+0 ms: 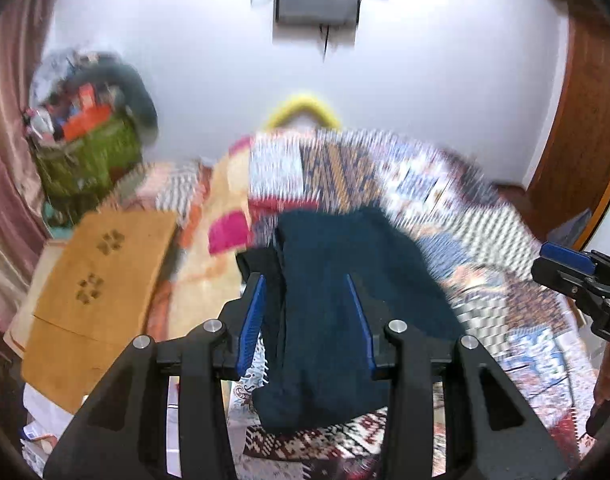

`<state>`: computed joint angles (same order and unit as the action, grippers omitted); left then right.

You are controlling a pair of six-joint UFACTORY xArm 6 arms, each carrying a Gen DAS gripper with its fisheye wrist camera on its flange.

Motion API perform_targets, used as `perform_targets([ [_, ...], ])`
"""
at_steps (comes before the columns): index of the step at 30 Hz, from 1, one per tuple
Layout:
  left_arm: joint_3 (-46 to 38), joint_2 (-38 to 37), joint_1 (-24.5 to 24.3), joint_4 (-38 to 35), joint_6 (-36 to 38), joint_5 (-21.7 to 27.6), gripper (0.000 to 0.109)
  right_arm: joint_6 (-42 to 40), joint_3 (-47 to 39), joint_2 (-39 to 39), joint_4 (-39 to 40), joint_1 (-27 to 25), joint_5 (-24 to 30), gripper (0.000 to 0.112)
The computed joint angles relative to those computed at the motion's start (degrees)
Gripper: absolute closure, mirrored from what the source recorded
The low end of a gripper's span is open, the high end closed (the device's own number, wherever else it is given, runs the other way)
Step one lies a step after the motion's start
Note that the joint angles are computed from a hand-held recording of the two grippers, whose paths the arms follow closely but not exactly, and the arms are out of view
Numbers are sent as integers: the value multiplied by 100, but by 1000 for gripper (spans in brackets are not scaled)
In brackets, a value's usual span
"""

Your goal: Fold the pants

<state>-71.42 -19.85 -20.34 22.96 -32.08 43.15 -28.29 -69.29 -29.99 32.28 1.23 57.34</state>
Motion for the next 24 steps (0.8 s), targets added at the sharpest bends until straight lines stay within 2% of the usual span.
perform_targets([
  [3, 86, -551, -462, 684, -487, 153, 67, -177, 95, -682, 334, -217, 61, 70],
  [9, 47, -1444, -1856, 2467, -1700, 944, 62, -429, 50, -1529, 925, -531, 147, 70],
  [14, -100, -1764, -3289, 3718, -2446, 2031, 57, -656, 8, -2103, 1387, -941, 325, 70],
  [16, -142, -1818, -3847, 4162, -2685, 2480, 51, -773, 60, -2283, 1663, -1192, 453, 70],
  [18, -195, -1845, -4376, 4545, -2856, 2944, 44, -913, 94, -2442, 2022, -1565, 675, 66],
  [19, -214, -1861, -4639, 4707, -2948, 3162, 41, -973, 142, -2539, 2177, -1762, 757, 60],
  [21, -225, -1905, -4963, 4862, -3122, 3406, 28, -1014, 196, -2700, 2362, -2048, 865, 52],
  [22, -219, -1936, -5070, 4912, -3189, 3495, 23, -1090, 192, -2768, 2584, -2362, 1068, 47],
  [24, -211, -1966, -5330, 5097, -3316, 3743, 19, -1141, 173, -2827, 2800, -2748, 1325, 40],
])
